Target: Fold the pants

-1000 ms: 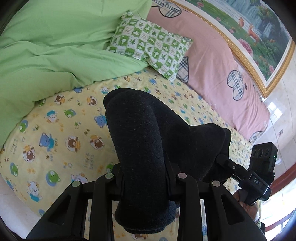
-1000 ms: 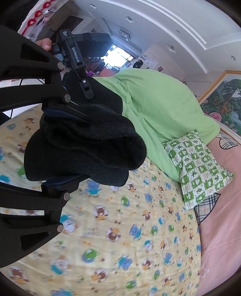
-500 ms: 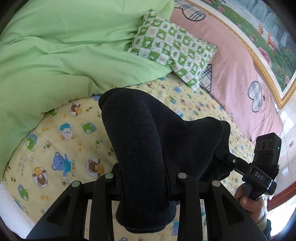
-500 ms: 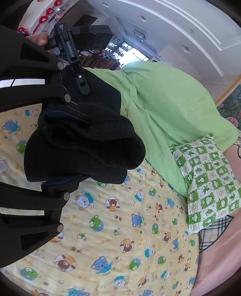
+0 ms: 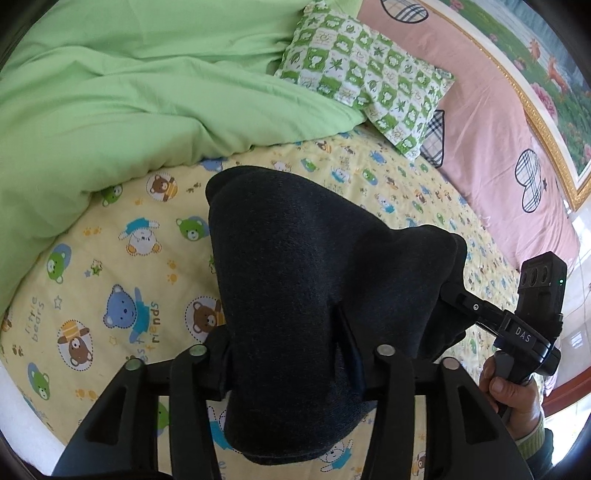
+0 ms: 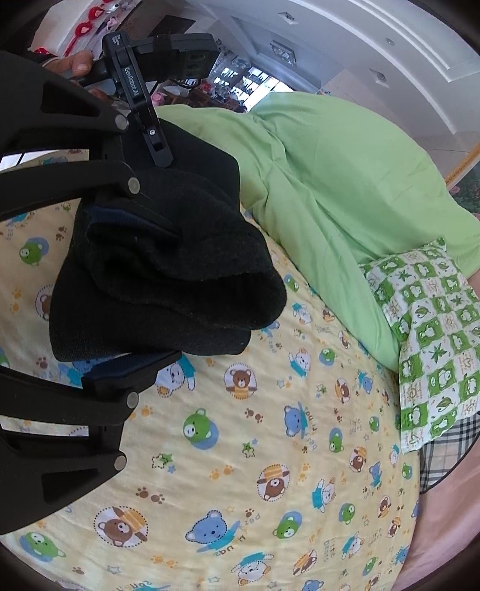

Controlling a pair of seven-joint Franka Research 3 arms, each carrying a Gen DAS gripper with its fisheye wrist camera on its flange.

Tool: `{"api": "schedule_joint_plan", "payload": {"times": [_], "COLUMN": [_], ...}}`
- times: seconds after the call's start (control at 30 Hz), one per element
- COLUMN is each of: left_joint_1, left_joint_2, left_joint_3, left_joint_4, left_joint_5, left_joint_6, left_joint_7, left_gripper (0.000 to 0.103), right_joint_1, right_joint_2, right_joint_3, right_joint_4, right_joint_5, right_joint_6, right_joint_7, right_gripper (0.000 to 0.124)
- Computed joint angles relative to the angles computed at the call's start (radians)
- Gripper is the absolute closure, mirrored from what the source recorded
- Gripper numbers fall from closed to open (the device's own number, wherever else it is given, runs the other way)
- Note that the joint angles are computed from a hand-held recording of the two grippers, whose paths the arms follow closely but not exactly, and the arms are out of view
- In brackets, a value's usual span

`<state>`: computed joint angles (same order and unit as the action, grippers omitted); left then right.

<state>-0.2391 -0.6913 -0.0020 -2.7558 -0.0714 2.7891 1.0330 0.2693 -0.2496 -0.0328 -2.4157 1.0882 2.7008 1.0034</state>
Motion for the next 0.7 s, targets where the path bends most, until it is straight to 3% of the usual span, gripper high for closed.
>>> {"api": "schedule_joint_plan", "payload": {"times": [0.17,0.27,0.4,0.7], "left_joint_1": [0.001,-0.026,-0.046,0.000], "left_joint_2": [0.019,0.029,0.023,-0.032], "left_joint_3": [0.001,0.034,0.059,0.009], "left_joint_4": [-0.009,-0.020,-0.033,-0.049], "left_joint_5": [0.002,-0.025,-0.059,-0.031], "left_joint_6": [0.013,0.037,0.048,-0.010], "left_joint_7": [0.007,0.026,0.047,0.013], "left_gripper": [0.032,0.025,0.023,0.022], "right_joint_1": [-0.010,-0.015,-0.029,-0.043], "right_joint_2": [0.015,0.027,0.027,0.001], "right_joint_3": [-0.014,-0.028,-0.032,-0.005], "right_joint_4": [-0.007,-0.011,-0.020,-0.042], "right_joint_5": [0.004,0.062,0.142,0.133], "right_joint_6": [-0.012,-0.026,-0.049,-0.021], "right_joint_7": [-0.014,-0.065,-0.136,-0.097], "right_gripper": [0.056,0.051,0.050,0.050]}}
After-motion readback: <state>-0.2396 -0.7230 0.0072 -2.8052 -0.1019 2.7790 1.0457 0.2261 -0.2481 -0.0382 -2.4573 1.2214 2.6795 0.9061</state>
